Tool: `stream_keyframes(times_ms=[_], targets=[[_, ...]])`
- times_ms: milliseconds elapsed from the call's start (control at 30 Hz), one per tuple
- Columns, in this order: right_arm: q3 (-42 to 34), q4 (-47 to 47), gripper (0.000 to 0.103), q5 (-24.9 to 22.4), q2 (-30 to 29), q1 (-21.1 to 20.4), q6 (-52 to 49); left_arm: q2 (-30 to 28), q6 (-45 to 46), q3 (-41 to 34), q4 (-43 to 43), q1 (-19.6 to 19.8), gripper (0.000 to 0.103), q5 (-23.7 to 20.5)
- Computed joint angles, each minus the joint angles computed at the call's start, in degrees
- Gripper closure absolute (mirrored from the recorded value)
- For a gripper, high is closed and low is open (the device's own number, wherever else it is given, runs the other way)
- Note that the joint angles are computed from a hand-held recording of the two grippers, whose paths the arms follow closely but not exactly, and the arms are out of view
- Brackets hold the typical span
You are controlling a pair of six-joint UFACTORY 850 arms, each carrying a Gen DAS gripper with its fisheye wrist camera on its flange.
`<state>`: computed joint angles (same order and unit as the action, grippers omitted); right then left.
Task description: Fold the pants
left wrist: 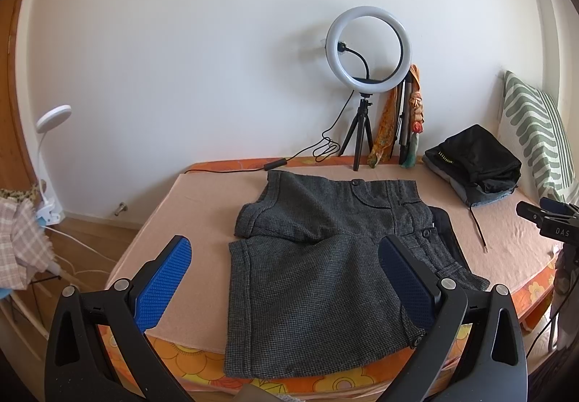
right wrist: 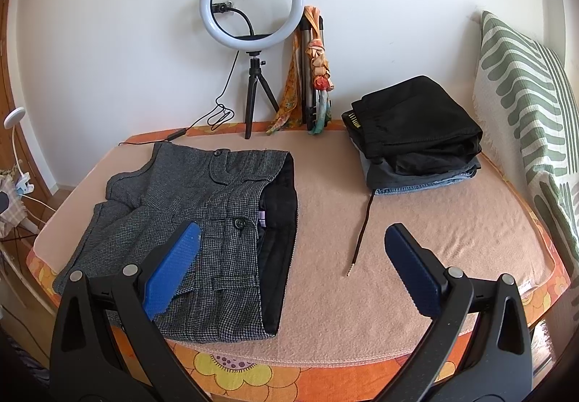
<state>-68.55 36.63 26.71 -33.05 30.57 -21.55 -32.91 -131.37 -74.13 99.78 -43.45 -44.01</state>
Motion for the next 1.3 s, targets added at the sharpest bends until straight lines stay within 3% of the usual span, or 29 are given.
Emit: stream_keyframes(times_ms=[1300], targets=[[0.2, -0.6, 0.0, 0.0, 0.1, -0.1, 0.7, -0.1, -0.3, 0.1, 0.0, -0.3, 0.0, -0.5]])
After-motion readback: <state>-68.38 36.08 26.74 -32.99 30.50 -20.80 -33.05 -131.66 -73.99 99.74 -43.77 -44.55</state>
